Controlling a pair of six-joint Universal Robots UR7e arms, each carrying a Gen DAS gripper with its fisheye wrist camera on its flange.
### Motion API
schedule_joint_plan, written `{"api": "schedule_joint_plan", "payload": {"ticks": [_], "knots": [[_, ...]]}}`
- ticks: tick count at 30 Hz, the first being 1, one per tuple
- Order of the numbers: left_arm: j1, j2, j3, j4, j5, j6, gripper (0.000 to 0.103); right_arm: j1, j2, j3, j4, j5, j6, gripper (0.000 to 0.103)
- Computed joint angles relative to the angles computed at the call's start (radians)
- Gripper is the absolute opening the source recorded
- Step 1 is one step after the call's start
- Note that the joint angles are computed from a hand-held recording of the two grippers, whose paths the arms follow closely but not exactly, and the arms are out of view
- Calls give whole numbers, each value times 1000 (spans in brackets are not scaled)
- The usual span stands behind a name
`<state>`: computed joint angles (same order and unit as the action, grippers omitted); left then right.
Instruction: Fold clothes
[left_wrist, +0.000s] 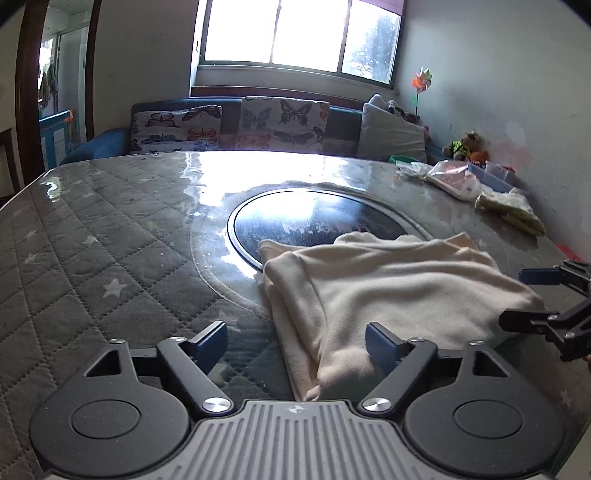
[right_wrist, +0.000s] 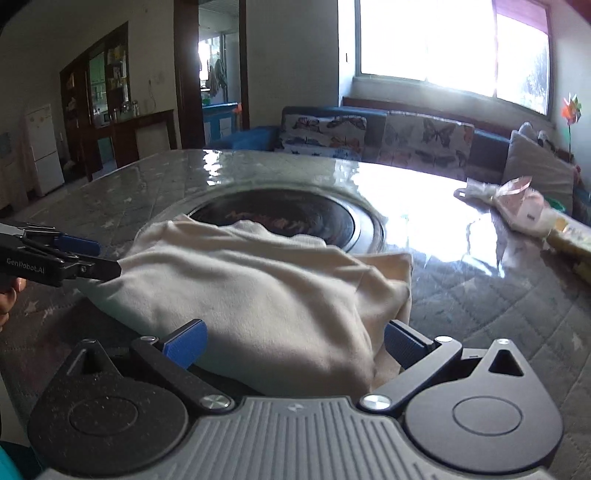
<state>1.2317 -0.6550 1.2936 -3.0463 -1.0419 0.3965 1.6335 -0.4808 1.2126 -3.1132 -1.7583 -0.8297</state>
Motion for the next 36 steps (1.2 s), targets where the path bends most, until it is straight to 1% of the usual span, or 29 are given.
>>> {"api": "schedule_joint_plan", "payload": {"ticks": [3,5,7,10,14,19,24,36], "knots": [[-10,-1,5,-4,17,-4,96,5,-3,5,-3,12,-7,103],[-17,-1,8,-7,28,-7,98,8,-4,12,2,15,-8,103],[-24,-4,12,-5,36,-12,103,11,-5,21,-1,16,-15,103],[-31,-7,12,14,60,-33,103,15,-9,37,-14,21,-24,103],[-39,-7,7,44,95,-78,103,22,-9,45,-28,17,-15,103],[-48,-10,23,43,132,-92,103,25,-15,69,-42,21,-19,103],[-55,-16,39,29,148,-102,103,30,-20,93,-63,16,-37,103],[-74,-29,92,-10,185,-86,103,37,-45,172,-133,17,-61,103]]}}
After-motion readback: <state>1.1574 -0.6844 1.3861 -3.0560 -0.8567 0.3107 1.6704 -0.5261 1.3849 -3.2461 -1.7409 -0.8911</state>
